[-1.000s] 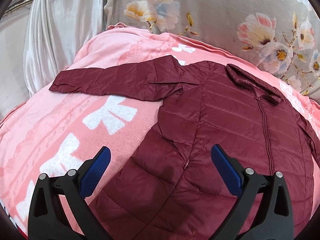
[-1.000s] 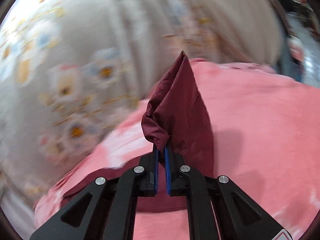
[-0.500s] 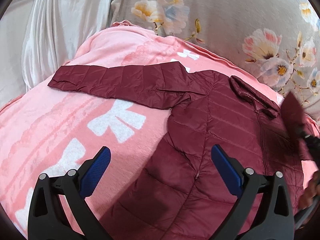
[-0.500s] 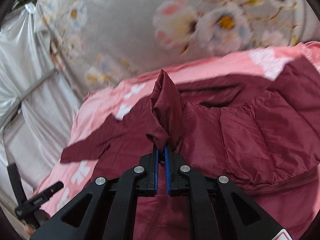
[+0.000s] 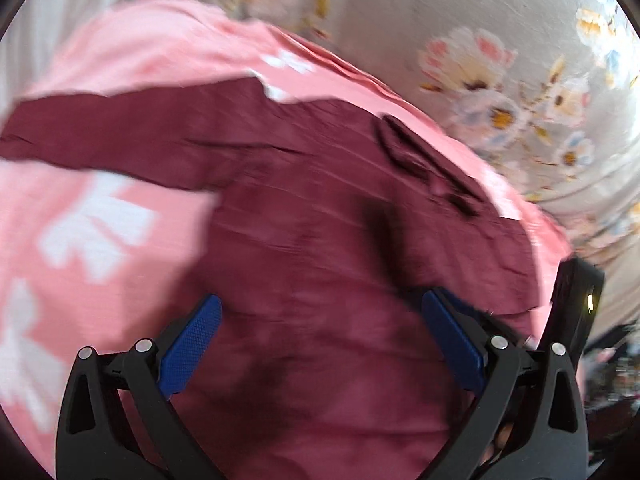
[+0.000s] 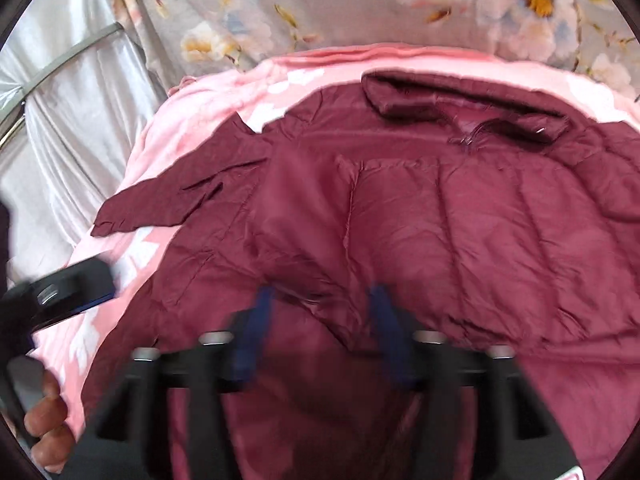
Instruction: Fold large clothes
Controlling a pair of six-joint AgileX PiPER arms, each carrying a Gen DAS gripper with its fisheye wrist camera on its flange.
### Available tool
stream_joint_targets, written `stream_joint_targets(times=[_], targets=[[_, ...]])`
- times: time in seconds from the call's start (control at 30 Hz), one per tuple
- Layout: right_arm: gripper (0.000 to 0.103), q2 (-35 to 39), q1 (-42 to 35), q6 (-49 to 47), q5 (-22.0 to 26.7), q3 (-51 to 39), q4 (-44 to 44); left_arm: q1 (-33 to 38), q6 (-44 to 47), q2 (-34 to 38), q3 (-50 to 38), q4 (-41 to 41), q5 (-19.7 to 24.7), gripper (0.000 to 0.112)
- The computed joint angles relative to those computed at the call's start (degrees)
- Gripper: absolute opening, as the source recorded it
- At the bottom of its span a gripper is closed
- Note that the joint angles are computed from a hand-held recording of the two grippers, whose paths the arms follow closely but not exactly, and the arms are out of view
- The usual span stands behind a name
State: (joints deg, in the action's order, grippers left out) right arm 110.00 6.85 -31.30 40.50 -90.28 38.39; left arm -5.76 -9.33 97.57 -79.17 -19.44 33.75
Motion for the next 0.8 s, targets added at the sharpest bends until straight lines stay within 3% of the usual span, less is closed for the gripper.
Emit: stream_joint_targets(times=[0.2, 0.33, 0.47, 0.57, 0.67, 0.8], targets=[[0.061, -11.7, -10.9, -12.2, 0.3, 14.6, 13.6, -1.7, 1.3, 13.2, -12.9, -9.3, 7.1, 0.098], [0.062, -13.4, -24.5, -13.5, 2.2, 18.6, 19.8, -2.9, -3.5, 15.3, -14.9, -7.6, 5.6, 0.092], [0.061, -7.4, -33.1, -8.3, 6.0, 13.5, 22.2, -2.6, -2.7, 17.5, -19.1, -8.8, 8.5, 0.045], [0.06, -1.6, -35.7, -4.5, 7.8, 7.9, 25.1, -3.5, -6.6, 19.0, -23.4, -3.0, 10.5, 0.012], [0.057, 5.4, -36.0, 1.9, 10.5, 0.2, 25.2, -2.9, -8.2, 19.0, -24.9, -0.4, 10.5, 0.003], [0.049, 10.3, -35.1, 7.2, 9.2, -6.1, 25.8, -2.8, -12.3, 18.3, -26.2, 7.1, 9.4, 0.001]])
